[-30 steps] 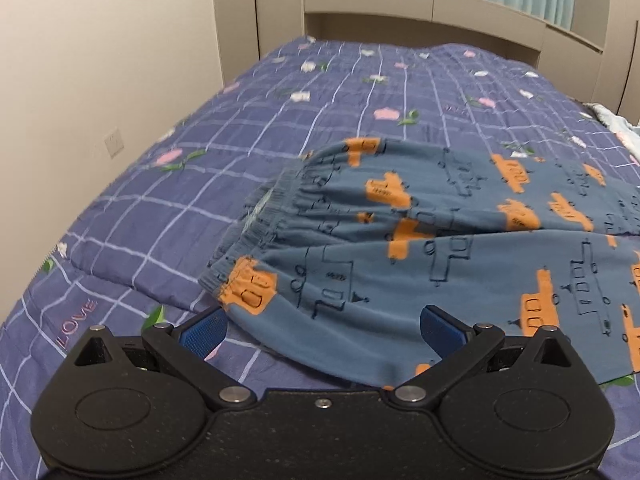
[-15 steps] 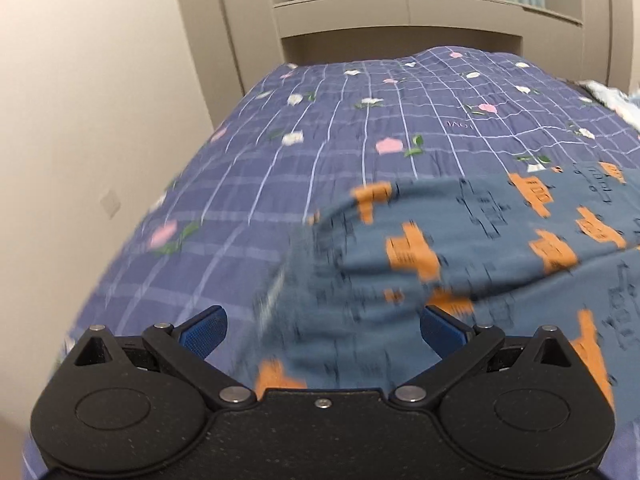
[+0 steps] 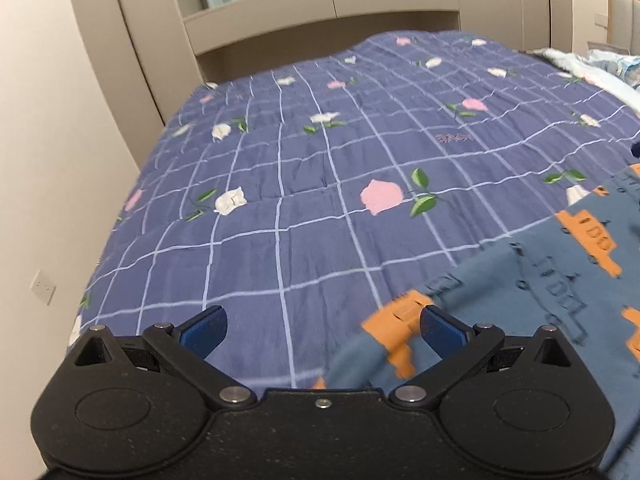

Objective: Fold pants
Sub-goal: 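Move both tools down toward the pants' waistband and leg hems, then close the left gripper on the waistband while the right gripper grasps a leg hem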

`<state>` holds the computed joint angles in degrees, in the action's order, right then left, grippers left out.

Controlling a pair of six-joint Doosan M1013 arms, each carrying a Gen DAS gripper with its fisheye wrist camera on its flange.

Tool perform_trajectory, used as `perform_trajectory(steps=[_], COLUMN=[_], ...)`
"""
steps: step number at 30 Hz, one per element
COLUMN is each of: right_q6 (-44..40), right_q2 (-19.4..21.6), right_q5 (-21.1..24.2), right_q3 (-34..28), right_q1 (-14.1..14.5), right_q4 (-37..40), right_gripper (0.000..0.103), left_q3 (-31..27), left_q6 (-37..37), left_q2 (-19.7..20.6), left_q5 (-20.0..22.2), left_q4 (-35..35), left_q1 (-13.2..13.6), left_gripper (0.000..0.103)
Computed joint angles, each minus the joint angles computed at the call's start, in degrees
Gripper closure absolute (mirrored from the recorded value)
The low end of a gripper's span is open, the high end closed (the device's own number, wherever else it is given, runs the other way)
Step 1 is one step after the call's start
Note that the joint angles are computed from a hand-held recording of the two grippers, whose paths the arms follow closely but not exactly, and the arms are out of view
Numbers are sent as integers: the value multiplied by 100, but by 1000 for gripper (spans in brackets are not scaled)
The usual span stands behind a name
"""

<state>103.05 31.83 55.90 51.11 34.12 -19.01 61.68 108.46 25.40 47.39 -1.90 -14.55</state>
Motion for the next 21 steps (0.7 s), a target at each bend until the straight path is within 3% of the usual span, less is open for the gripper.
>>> perform_trajectory(steps=[3,7,9,11,13,15,19,21], right_q6=[-327,-1127,-1352,-1308,-1215,-1286,-1435,-1471], right_q2=[303,469,476,499,569,639,581,580], right_q5=[373,728,833,933,1174,1387,1312,1319], right_q3=[-542,-903,-952,-1001,-1111,-1205,-1095,-1094], right_q1=[-157,-308,-355,-378,-402,-397,-420,-427], right_q4=[283,949,1106,1115,1138,1092,1240,1301], right_gripper=[19,21,21,22,25,37,45,58], left_q3=[-307,-727,-881,-1137,-1335,-1437,-1894,-1943], left_q6=[322,1051,1154,1098,1090,1143,1089,1053], left_q2=[213,458,563,718,833,889,1126,1142], left_q5=[237,915,1198,1650,2033,2241,2965,3070], left_q4=[-373,-1260,-1370,-1419,-1592,-1771,-1684,-1599], left_q1=[80,239,262,275,312,348,334,300], left_gripper=[3,9,18,41,53,56,54,65])
